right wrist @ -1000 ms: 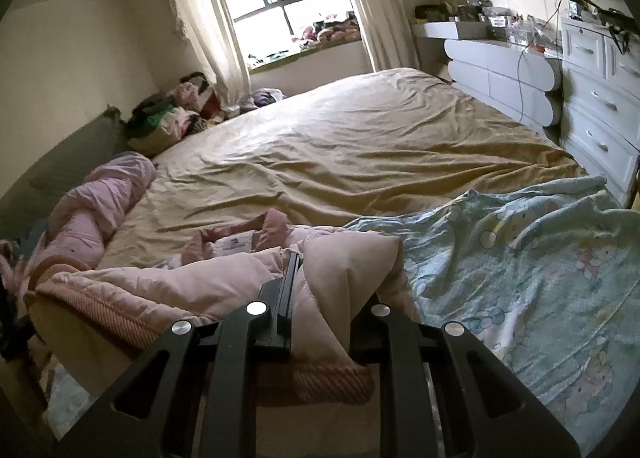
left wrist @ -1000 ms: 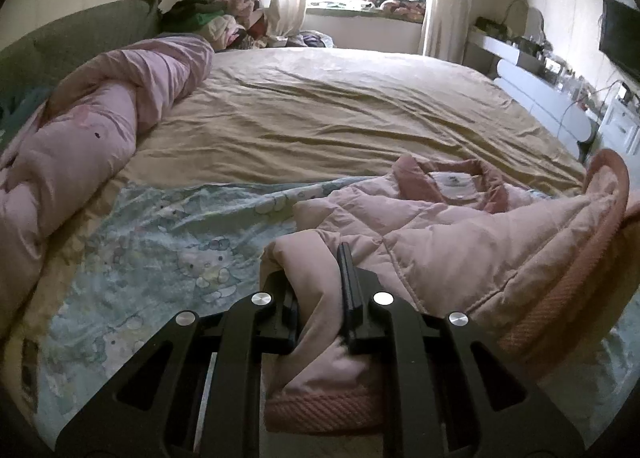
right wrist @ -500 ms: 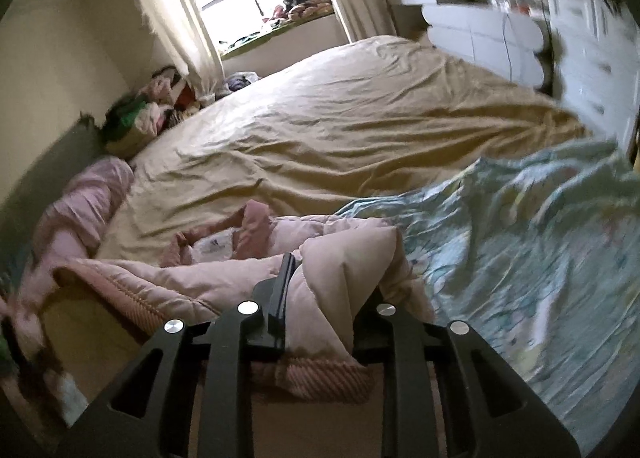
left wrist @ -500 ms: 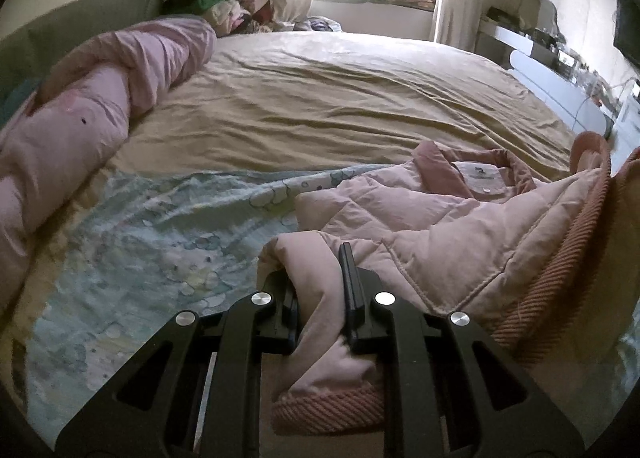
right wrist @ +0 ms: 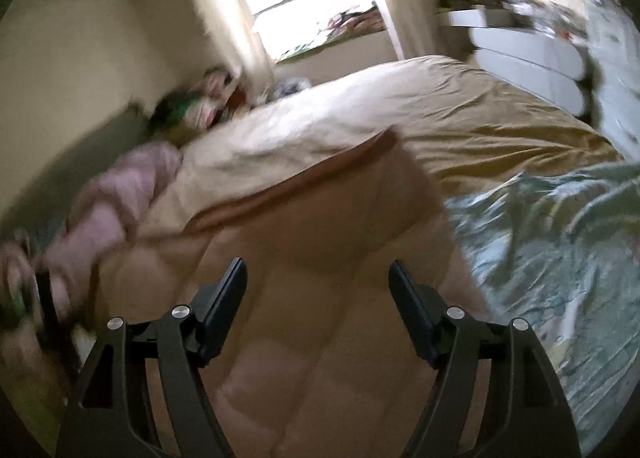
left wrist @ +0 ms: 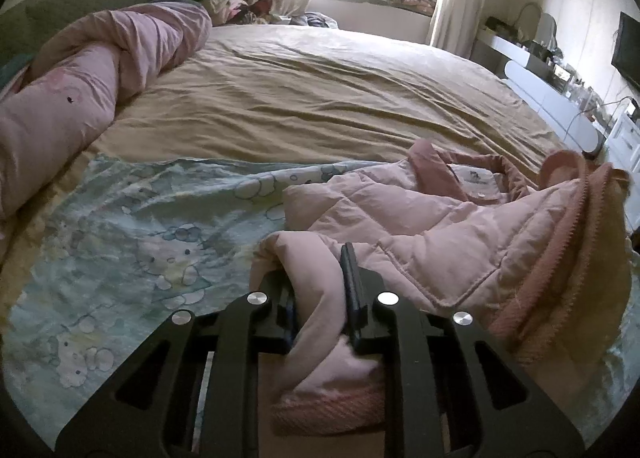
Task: Fold large clothes
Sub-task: 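Lay the blanket edge down and open both tools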
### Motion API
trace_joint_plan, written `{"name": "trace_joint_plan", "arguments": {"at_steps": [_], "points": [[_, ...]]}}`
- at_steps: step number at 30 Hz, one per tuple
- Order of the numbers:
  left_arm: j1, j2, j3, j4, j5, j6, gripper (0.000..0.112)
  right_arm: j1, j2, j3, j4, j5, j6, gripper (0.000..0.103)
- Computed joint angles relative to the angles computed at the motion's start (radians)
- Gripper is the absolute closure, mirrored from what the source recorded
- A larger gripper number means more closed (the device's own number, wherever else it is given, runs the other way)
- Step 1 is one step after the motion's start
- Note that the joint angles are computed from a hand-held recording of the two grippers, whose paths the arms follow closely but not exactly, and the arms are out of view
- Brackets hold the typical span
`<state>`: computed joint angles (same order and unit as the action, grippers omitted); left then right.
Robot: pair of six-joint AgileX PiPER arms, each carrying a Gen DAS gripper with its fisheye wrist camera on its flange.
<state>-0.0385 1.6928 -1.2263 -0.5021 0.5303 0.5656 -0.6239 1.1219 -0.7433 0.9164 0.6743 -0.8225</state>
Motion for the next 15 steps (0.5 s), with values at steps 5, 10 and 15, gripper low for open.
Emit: {"name": "trace_joint_plan", "arguments": {"at_steps": [5,10,15], "points": [[0.003,-0.022,-0.014,-0.018,0.037,0.017,0.091,0.299,0.034,0.084,-0.299,-0.195,0.269,0.031],[0.040,-0.031,-0.052,-0.110,0.125,0.067,0.067,0.403,0.116,0.107,-0.466,-0.312,0.481,0.030],[0.027,-0.117,-0.015,-0.106,0.037,0.077,0.033,0.383,0.134,0.105,-0.404,-0.312,0.457,0.031]]}}
